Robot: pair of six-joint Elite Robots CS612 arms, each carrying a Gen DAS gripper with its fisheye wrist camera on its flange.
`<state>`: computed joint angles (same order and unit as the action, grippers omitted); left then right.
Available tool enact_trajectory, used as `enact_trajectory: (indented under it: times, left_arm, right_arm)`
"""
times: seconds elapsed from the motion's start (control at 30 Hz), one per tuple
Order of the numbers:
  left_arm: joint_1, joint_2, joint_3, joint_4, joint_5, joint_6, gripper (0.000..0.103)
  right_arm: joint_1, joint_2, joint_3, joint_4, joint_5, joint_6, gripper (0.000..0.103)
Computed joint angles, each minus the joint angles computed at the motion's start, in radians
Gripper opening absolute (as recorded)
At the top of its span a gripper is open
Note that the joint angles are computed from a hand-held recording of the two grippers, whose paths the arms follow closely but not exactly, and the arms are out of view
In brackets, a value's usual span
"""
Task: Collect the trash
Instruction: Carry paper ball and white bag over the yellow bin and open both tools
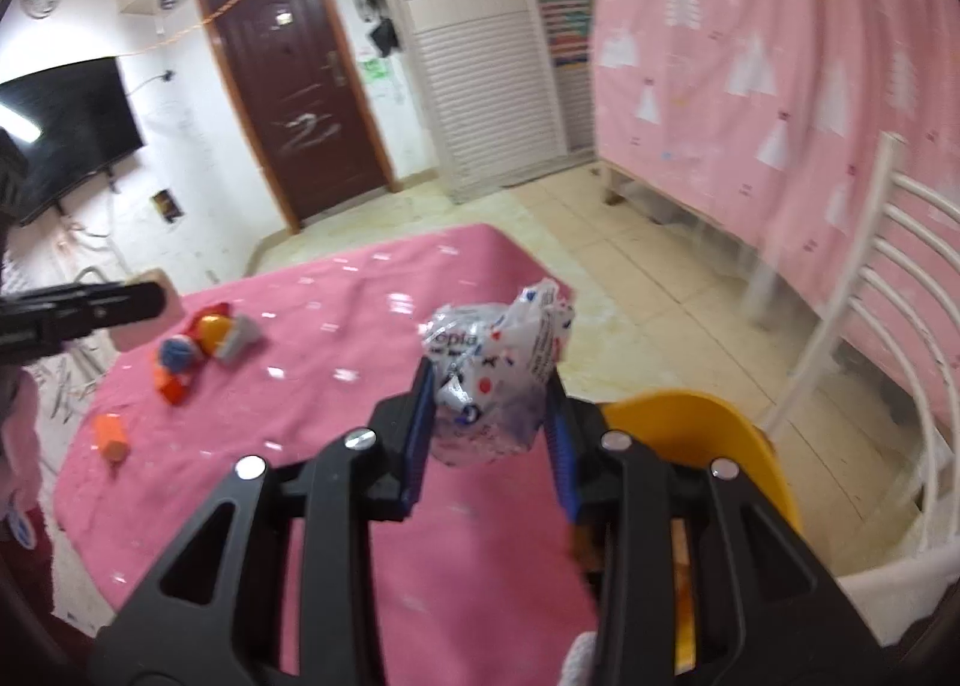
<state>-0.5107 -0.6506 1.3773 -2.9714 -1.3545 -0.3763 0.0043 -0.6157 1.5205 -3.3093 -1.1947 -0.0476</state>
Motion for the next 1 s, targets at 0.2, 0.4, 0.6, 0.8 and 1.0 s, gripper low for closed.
enact_trajectory:
  times: [0.2, 0.4, 0.6, 0.8, 1.0]
  left_arm:
    - [-0.023, 0.039, -0.073, 0.034, -0.039, 0.032, 0.044]
    - [-0.037, 0.082, -0.149, 0.057, -0.081, 0.026, 0.044]
    - [-0.041, 0.14, -0.234, 0.055, -0.175, 0.008, 0.044]
    - [-0.044, 0.195, -0.313, 0.046, -0.288, -0.007, 0.055]
    - [-0.057, 0.208, -0.336, 0.043, -0.283, -0.009, 0.072]
  right_arm:
    - [-0.015, 0.02, -0.009, 0.034, -0.084, -0.008, 0.033]
    - [-0.036, 0.04, -0.02, 0.041, -0.088, 0.022, 0.053]
    - [-0.059, 0.038, -0.003, -0.016, -0.099, 0.094, 0.053]
    - [-0.087, 0.034, 0.017, -0.08, -0.114, 0.182, 0.056]
    - [-0.099, 0.032, 0.025, -0.103, -0.105, 0.213, 0.058]
